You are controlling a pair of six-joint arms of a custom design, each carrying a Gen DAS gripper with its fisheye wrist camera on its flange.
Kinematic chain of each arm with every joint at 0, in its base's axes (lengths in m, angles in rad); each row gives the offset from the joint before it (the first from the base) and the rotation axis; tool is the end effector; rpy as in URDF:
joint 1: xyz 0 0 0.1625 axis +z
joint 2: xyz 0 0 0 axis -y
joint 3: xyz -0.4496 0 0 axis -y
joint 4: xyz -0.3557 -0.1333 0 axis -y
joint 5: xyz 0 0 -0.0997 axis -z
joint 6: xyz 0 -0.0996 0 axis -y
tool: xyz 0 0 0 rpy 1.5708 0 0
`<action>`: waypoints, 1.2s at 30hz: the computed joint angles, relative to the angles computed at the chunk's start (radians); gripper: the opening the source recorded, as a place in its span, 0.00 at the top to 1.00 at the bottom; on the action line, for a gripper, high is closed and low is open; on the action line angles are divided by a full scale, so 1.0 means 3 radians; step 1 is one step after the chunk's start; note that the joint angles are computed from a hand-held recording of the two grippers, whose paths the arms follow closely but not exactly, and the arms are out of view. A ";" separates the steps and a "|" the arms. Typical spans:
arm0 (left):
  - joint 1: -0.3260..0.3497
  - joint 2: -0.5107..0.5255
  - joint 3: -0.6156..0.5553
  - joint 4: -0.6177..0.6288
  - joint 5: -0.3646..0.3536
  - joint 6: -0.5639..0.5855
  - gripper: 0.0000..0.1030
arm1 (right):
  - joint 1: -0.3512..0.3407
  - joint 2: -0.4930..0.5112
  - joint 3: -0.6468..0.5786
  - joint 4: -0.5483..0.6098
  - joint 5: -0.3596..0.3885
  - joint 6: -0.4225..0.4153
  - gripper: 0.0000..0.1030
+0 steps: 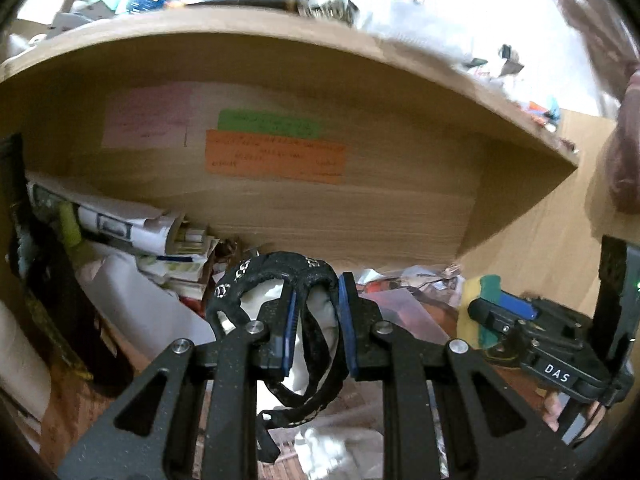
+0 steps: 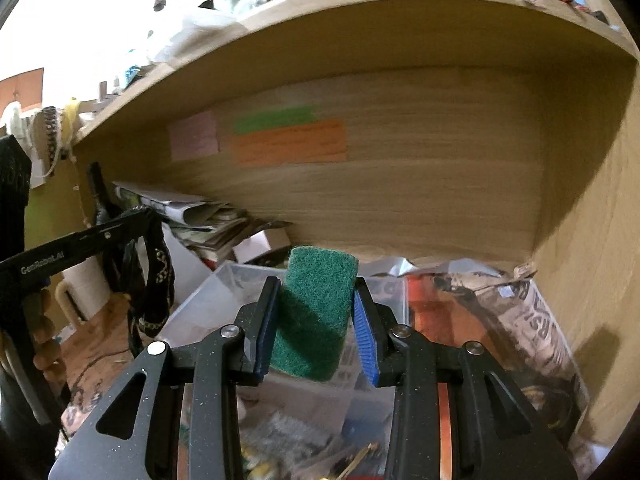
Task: Organize soft objects
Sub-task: 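Drop the mask into the clear box with the left tool while the right tool drops the sponge in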
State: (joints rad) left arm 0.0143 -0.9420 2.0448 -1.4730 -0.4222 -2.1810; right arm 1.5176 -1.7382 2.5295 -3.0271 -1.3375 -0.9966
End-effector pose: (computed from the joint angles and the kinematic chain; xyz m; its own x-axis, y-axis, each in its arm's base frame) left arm -0.4197 -0.2302 0.1009 -0.7804 -0.2460 -0.5749 0.4847 0.3428 -0.8047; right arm 0.1394 -0.3212 0.3381 -0.5669 -0.7091 0.4193 -0.7994 0.3506 -0.4879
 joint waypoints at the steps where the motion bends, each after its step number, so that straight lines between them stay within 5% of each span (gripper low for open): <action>1: 0.0043 0.0002 0.0004 -0.0070 0.0018 0.0069 0.81 | 0.0046 0.0085 -0.0037 -0.0039 -0.0060 0.0031 0.69; 6: 0.0307 0.0022 0.0116 -0.0779 0.0046 0.0695 0.81 | 0.0212 0.0411 -0.0183 -0.0077 -0.0380 0.0085 0.69; 12: 0.0598 0.0097 0.0242 -0.1652 -0.0214 0.1405 0.81 | 0.0404 0.0781 -0.0354 0.0039 -0.0901 0.0079 0.69; 19: 0.0769 0.0127 0.0392 -0.2353 -0.0553 0.1774 0.81 | 0.0469 0.1102 -0.0500 0.0226 -0.1355 0.0111 0.68; 21: 0.0796 0.0114 0.0429 -0.2498 -0.0578 0.1864 0.71 | 0.0488 0.1126 -0.0492 0.0218 -0.1400 0.0093 0.66; 25: 0.0686 0.0098 0.0389 -0.2221 -0.0461 0.1649 0.51 | 0.0491 0.1092 -0.0414 0.0026 -0.1377 0.0009 0.42; 36: 0.0125 0.0056 0.0102 -0.0773 -0.0279 0.0680 0.13 | 0.0419 0.0494 -0.0231 -0.0044 -0.0838 -0.0062 0.19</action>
